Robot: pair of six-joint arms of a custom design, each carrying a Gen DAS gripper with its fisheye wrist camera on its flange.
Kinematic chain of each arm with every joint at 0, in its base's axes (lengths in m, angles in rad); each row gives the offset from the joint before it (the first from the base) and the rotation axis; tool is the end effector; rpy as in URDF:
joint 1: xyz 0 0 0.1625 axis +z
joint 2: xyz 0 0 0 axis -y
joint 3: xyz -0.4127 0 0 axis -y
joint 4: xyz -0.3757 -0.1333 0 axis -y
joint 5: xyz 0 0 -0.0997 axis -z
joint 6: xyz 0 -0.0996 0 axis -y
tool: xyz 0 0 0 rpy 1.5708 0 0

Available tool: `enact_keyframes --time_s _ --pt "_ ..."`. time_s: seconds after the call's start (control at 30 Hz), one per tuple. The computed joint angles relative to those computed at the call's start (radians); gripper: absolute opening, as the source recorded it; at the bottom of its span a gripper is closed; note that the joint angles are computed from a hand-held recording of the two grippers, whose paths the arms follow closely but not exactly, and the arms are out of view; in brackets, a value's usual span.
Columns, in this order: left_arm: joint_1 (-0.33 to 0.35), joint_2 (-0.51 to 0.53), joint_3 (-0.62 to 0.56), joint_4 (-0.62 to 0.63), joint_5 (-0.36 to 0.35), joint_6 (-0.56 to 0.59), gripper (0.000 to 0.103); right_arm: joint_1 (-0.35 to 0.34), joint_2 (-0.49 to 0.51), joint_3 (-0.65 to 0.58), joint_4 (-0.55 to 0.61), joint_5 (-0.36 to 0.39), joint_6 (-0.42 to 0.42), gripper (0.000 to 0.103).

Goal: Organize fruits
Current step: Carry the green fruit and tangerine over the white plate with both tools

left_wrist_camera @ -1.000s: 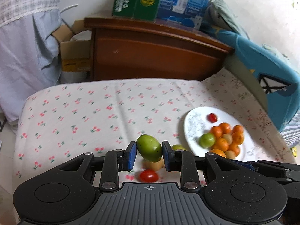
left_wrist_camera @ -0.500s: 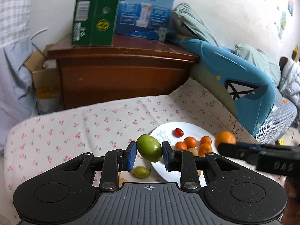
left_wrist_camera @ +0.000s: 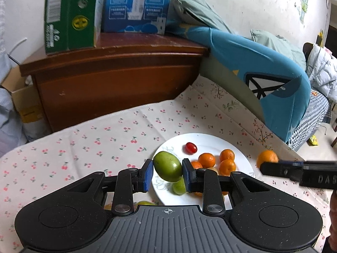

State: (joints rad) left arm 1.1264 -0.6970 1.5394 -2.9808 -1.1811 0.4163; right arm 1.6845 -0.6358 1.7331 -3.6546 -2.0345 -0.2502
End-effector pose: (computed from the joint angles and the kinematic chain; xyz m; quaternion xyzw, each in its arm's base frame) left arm -0.1465 -0.7057 0.1230 0.3436 0.8786 -0.2773 0.1820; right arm 0.1600 -0.6185 0.1072 0.0481 -0.8628 0.4459 0.2333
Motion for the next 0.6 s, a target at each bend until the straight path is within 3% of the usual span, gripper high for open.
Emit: enact_keyframes --time_s 0.27,0.6 --pt "0.016 0.07 -0.099 0.08 -0.004 -0.022 0.027 -0.017 0.016 -0.019 0.066 -0.049 0.083 0.033" --pt "0.029 0.133 -0.183 0.15 -0.005 -0.037 0.027 -0.023 0.043 -0.063 0.105 -0.071 0.111 0.033"
